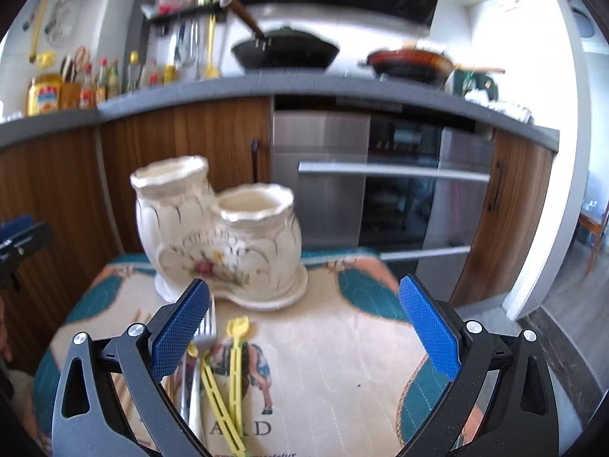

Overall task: Organize utensils
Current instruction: 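Lower the right tool onto the yellow plastic tongs and close on them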

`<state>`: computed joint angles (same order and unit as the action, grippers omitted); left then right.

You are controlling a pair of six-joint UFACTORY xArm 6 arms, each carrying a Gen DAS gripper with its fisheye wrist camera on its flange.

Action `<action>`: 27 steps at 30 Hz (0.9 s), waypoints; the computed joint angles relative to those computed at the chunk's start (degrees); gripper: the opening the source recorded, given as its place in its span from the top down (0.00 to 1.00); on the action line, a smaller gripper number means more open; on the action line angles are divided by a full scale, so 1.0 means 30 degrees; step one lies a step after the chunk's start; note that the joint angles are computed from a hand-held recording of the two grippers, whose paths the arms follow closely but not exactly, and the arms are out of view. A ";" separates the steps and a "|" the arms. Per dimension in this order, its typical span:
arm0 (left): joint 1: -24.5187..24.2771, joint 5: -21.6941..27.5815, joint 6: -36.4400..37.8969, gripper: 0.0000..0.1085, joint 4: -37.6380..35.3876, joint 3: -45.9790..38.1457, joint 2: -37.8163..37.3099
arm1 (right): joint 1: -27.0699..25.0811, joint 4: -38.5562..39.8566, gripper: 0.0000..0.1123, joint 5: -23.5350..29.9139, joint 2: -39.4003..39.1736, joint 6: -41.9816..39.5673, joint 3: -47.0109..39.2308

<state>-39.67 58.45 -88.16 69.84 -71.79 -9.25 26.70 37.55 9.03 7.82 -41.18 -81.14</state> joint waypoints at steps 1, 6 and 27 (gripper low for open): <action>0.0266 -0.0483 0.0406 0.10 -0.0465 -0.0034 0.0062 | -0.0172 -0.0999 0.12 0.0983 0.0176 0.0820 -0.0349; 0.1157 -0.1456 0.2162 0.10 -0.2800 -0.0326 0.0793 | -0.0229 -0.1395 0.12 0.3312 0.0873 0.0315 -0.1205; 0.2998 -0.5326 0.7391 0.10 -0.9863 0.0796 0.1426 | -0.0290 -0.5104 0.62 0.8387 0.2511 0.2646 -0.3489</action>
